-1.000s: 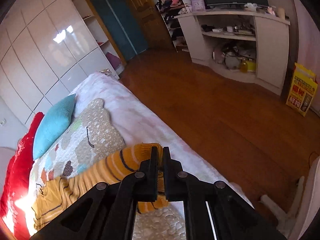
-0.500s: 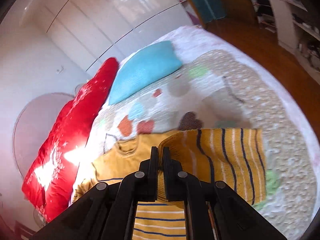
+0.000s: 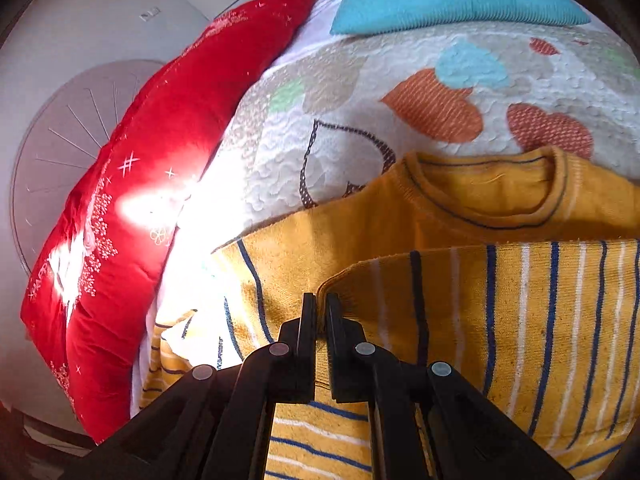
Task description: Fold small clothes
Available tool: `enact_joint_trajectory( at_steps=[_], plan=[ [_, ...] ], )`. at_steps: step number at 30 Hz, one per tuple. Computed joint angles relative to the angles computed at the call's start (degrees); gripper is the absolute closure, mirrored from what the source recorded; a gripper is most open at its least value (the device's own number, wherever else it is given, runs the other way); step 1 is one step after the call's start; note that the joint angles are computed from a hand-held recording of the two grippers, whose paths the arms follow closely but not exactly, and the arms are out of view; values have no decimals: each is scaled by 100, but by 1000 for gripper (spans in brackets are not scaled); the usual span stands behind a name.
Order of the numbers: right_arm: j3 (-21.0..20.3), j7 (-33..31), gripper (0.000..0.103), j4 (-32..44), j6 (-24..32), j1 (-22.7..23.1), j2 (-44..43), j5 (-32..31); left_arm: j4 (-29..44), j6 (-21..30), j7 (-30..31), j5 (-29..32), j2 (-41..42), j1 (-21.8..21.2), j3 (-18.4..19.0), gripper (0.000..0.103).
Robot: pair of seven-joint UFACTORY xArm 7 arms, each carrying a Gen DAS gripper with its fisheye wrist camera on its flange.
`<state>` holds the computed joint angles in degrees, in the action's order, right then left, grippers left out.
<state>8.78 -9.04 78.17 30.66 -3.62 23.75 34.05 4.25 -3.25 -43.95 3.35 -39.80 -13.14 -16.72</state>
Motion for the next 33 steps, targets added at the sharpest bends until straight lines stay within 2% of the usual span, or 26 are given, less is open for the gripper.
enact_joint_trajectory(
  at_steps=[3, 6, 7, 8, 15, 16, 17, 19, 20, 24, 25, 26, 27, 31, 33],
  plan=[
    [67, 192, 93, 487, 152, 58, 563, -46, -97, -64, 46, -24, 10, -30, 174, 38],
    [414, -58, 92, 847, 450, -224, 938, 407, -134, -124, 48, -65, 62, -14, 218, 38],
    [467, -128, 88, 934, 529, -256, 999, 504, -141, -140, 42, -81, 70, -26, 231, 38],
    [458, -163, 83, 946, 521, -214, 976, 500, -145, -163, 41, -94, 93, -23, 241, 38],
    [312, -682, 78, 231, 205, 211, 121, -13, -202, -265, -93, -196, 170, 73, 207, 37],
    [225, -612, 73, 67, 87, 317, -12, -238, -212, -279, -106, -213, 193, 48, 248, 37],
    [-63, -338, 65, -81, -92, 610, -119, -704, -224, -297, -125, -229, 208, 33, 260, 37],
    [-461, 172, 55, -296, -352, 976, -223, -1651, -242, -328, -154, -249, 238, -9, 271, 37],
    [-529, 322, 55, -315, -369, 1023, -197, -1908, -242, -367, -154, -250, 276, -35, 287, 37],
    [-327, 377, 55, -271, -406, 752, 72, -1870, -223, -446, -187, -265, 362, -90, 247, 37],
    [-340, 429, 57, -291, -463, 768, 110, -1945, -214, -463, -186, -265, 391, -93, 241, 37],
    [-427, 556, 83, -258, -512, 849, 179, -2120, -210, -469, -188, -268, 402, -87, 226, 37],
    [-632, 831, 95, -219, -525, 1017, 236, -2428, -210, -469, -191, -271, 407, -70, 208, 37],
    [-630, 1171, 98, -110, -533, 1055, 222, -2790, -311, -541, -197, -309, 357, -83, 333, 37],
    [-385, 958, 100, -111, -541, 925, 168, -2701, -366, -618, -184, -331, 397, -132, 476, 37]
  ],
)
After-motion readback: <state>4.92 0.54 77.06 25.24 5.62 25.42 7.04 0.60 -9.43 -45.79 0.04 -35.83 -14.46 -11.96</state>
